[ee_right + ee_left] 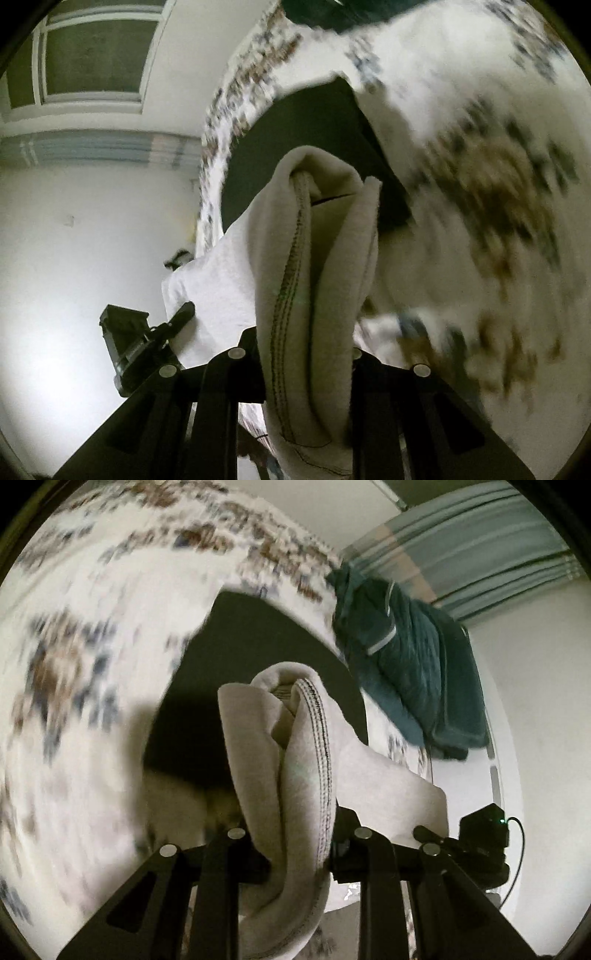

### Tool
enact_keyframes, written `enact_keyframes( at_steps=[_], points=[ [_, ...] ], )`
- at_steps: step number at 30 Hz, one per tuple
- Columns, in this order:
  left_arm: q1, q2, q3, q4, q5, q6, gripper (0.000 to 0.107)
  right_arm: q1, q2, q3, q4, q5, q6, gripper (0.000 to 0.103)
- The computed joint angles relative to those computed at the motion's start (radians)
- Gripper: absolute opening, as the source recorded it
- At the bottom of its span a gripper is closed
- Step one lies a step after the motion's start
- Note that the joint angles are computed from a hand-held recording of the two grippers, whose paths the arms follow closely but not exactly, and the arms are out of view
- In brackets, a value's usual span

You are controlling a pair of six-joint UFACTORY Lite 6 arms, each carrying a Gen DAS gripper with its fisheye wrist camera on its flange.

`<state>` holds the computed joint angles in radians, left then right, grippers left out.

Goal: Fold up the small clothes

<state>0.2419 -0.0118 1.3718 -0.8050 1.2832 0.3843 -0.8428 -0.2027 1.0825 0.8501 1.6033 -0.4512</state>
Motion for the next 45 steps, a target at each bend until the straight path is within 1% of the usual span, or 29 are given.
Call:
enact_keyframes(
  at_steps=[3, 6, 8, 9, 10, 11, 13, 14, 15, 16, 17, 19, 21, 23, 25, 26, 27, 28, 29, 30, 33, 35, 38, 40, 42, 43, 44, 45],
  points=[
    [-0.047, 0.209, 0.186, 0.015, -0.066, -0.015, 0.020, 0.202, 0.182, 0.164, 0.032, -0.181, 0.090, 0.019],
    [-0.077, 0.428, 0.387, 0.066, -0.110, -0.026, 0.020, 0.346, 0.362, 0.324, 0.017, -0.311, 0.153, 0.019],
    [-0.099, 0.508, 0.469, 0.109, -0.118, -0.036, 0.021, 0.388, 0.435, 0.395, -0.009, -0.346, 0.178, 0.019],
    [-0.108, 0.557, 0.523, 0.136, -0.112, -0.046, 0.021, 0.410, 0.484, 0.453, -0.034, -0.358, 0.203, 0.019],
    [-0.121, 0.611, 0.586, 0.168, -0.100, -0.066, 0.021, 0.431, 0.507, 0.471, -0.049, -0.378, 0.218, 0.019],
    [-0.124, 0.629, 0.607, 0.181, -0.089, -0.068, 0.022, 0.445, 0.537, 0.501, -0.071, -0.389, 0.235, 0.019],
    [-0.123, 0.640, 0.610, 0.196, -0.094, -0.052, 0.024, 0.448, 0.532, 0.505, -0.119, -0.388, 0.244, 0.019],
    [-0.122, 0.644, 0.616, 0.204, -0.092, -0.052, 0.027, 0.455, 0.526, 0.500, -0.152, -0.392, 0.247, 0.020],
    [-0.122, 0.637, 0.609, 0.217, -0.094, -0.056, 0.032, 0.471, 0.527, 0.506, -0.197, -0.396, 0.263, 0.022],
    [-0.127, 0.622, 0.597, 0.244, -0.104, -0.066, 0.038, 0.490, 0.530, 0.518, -0.249, -0.402, 0.285, 0.025],
    [-0.137, 0.597, 0.578, 0.292, -0.126, -0.090, 0.047, 0.509, 0.524, 0.527, -0.305, -0.407, 0.308, 0.027],
    [-0.161, 0.538, 0.520, 0.380, -0.176, -0.126, 0.050, 0.548, 0.505, 0.530, -0.411, -0.420, 0.354, 0.039],
    [-0.186, 0.485, 0.464, 0.450, -0.224, -0.159, 0.056, 0.595, 0.481, 0.534, -0.535, -0.432, 0.425, 0.055],
    [-0.216, 0.421, 0.400, 0.535, -0.279, -0.208, 0.059, 0.637, 0.452, 0.532, -0.646, -0.431, 0.492, 0.064],
    [-0.235, 0.372, 0.357, 0.598, -0.310, -0.257, 0.059, 0.687, 0.407, 0.520, -0.769, -0.426, 0.563, 0.069],
    [-0.248, 0.334, 0.326, 0.632, -0.322, -0.284, 0.063, 0.712, 0.387, 0.511, -0.823, -0.425, 0.593, 0.079],
    [-0.262, 0.303, 0.298, 0.664, -0.330, -0.306, 0.079, 0.743, 0.355, 0.491, -0.884, -0.422, 0.627, 0.088],
    [-0.276, 0.277, 0.274, 0.693, -0.340, -0.329, 0.089, 0.764, 0.326, 0.476, -0.921, -0.413, 0.647, 0.092],
    [-0.290, 0.234, 0.232, 0.713, -0.353, -0.348, 0.103, 0.788, 0.295, 0.462, -0.955, -0.397, 0.668, 0.099],
    [-0.302, 0.195, 0.197, 0.722, -0.360, -0.357, 0.103, 0.816, 0.254, 0.441, -0.992, -0.378, 0.690, 0.102],
    [-0.359, 0.110, 0.136, 0.806, -0.350, -0.434, 0.103, 0.891, 0.152, 0.401, -1.069, -0.317, 0.741, 0.102],
    [-0.394, 0.045, 0.103, 0.838, -0.320, -0.478, 0.103, 0.931, 0.094, 0.392, -1.105, -0.273, 0.775, 0.102],
    [-0.435, -0.044, 0.092, 0.865, -0.247, -0.526, 0.103, 1.009, 0.019, 0.432, -1.151, -0.166, 0.833, 0.102],
    [-0.463, -0.089, 0.118, 0.881, -0.187, -0.552, 0.103, 1.067, -0.011, 0.496, -1.184, -0.077, 0.867, 0.103],
    [-0.495, -0.136, 0.179, 0.907, -0.098, -0.587, 0.103, 1.140, -0.018, 0.610, -1.219, 0.038, 0.890, 0.103],
    [-0.506, -0.149, 0.204, 0.911, -0.067, -0.594, 0.103, 1.196, -0.011, 0.692, -1.248, 0.112, 0.912, 0.103],
    [-0.526, -0.162, 0.258, 0.926, -0.009, -0.608, 0.103, 1.241, 0.020, 0.786, -1.268, 0.186, 0.926, 0.103],
    [-0.541, -0.163, 0.309, 0.940, 0.039, -0.620, 0.103, 1.327, 0.035, 0.891, -1.317, 0.265, 0.952, 0.103]
  ],
)
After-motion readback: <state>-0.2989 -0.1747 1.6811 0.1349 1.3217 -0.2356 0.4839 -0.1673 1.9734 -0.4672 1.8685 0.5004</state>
